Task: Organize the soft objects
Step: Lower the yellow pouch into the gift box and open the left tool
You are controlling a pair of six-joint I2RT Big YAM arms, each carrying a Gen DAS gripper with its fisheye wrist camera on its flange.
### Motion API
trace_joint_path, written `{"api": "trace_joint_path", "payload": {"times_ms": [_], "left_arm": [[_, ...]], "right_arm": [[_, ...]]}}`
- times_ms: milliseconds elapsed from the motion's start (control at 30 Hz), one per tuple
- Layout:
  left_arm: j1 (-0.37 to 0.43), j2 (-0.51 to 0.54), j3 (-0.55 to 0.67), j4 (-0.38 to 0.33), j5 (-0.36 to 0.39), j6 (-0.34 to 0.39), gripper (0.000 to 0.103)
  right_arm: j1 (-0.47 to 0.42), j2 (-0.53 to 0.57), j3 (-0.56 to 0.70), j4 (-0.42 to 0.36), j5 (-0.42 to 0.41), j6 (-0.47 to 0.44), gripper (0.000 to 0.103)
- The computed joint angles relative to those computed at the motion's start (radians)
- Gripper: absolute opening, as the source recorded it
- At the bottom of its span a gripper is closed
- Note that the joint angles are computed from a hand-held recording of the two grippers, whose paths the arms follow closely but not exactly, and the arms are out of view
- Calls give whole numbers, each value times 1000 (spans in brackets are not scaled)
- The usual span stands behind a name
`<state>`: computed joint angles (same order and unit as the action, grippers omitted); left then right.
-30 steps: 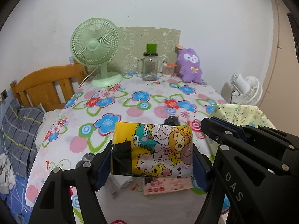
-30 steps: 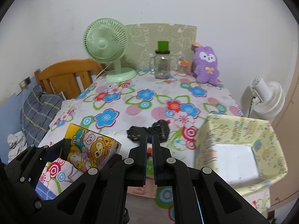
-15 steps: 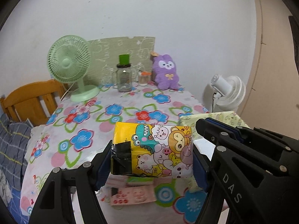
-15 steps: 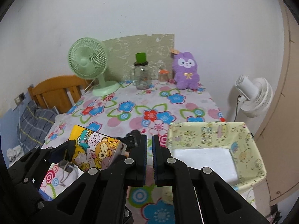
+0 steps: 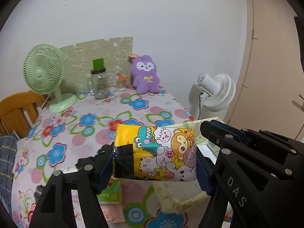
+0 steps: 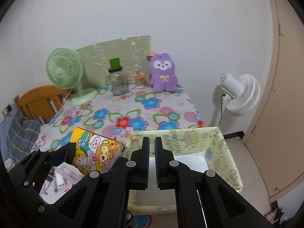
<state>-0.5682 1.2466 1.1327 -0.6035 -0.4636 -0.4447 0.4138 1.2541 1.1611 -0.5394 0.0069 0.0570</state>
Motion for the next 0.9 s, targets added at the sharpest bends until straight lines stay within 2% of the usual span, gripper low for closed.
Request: {"api": "trace_joint_path", "payload": {"times_ms": [200, 333, 400, 467, 767, 900], "left_arm": [[-5, 60, 43, 11, 31, 17, 76], [-4, 100, 71, 18, 52, 28, 76], [-3, 120, 84, 16, 60, 32, 76], [-1, 136, 95, 15, 67, 34, 76], [11, 200, 135, 3, 125, 31, 77], [14, 214, 147, -21, 143, 21, 87]], "right_arm": [[-47, 25, 12, -3, -1, -10, 8], [-83, 39, 10, 8, -44, 1, 8], [-93, 44, 8, 15, -50, -3, 8], [-106, 51, 8, 19, -63, -5, 3], [-136, 87, 16, 19, -83, 1, 3], [-136, 100, 21, 10, -67, -1, 3]]}}
